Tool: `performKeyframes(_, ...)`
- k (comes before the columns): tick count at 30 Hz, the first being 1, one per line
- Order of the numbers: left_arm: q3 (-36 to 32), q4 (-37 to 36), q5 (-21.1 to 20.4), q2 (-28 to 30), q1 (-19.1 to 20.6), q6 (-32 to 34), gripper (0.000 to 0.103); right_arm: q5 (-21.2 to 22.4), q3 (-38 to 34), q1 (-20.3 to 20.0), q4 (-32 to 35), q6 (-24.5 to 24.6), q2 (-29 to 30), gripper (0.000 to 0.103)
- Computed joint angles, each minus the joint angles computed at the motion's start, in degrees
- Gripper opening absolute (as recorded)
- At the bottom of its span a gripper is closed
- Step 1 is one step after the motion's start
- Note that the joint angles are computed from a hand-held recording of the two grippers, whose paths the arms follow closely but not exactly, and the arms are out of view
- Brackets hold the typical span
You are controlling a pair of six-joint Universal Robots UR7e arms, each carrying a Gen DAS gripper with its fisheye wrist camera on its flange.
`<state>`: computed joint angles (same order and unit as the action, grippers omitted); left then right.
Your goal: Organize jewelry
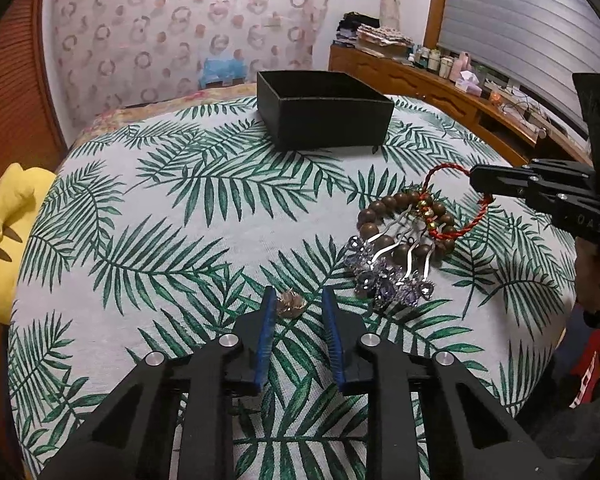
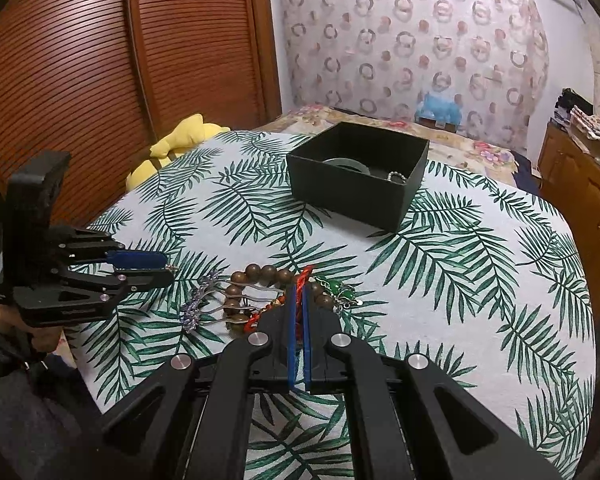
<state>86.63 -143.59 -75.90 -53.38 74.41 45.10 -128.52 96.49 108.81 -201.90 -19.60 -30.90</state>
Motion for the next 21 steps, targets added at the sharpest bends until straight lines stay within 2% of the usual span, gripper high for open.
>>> performKeyframes(2,-0.25,0.35,0.02,0.18,0.14,-0.09,0.014,-0.03,0.01,0.08,0.11,0.05,0.03,0.003)
performKeyframes(21,-0.88,-2.32,-2.87,-0.63,-0.66,-0.61,0.013,-0.70,0.15,1.03,-3.23,-2.75,-1.11,0.003)
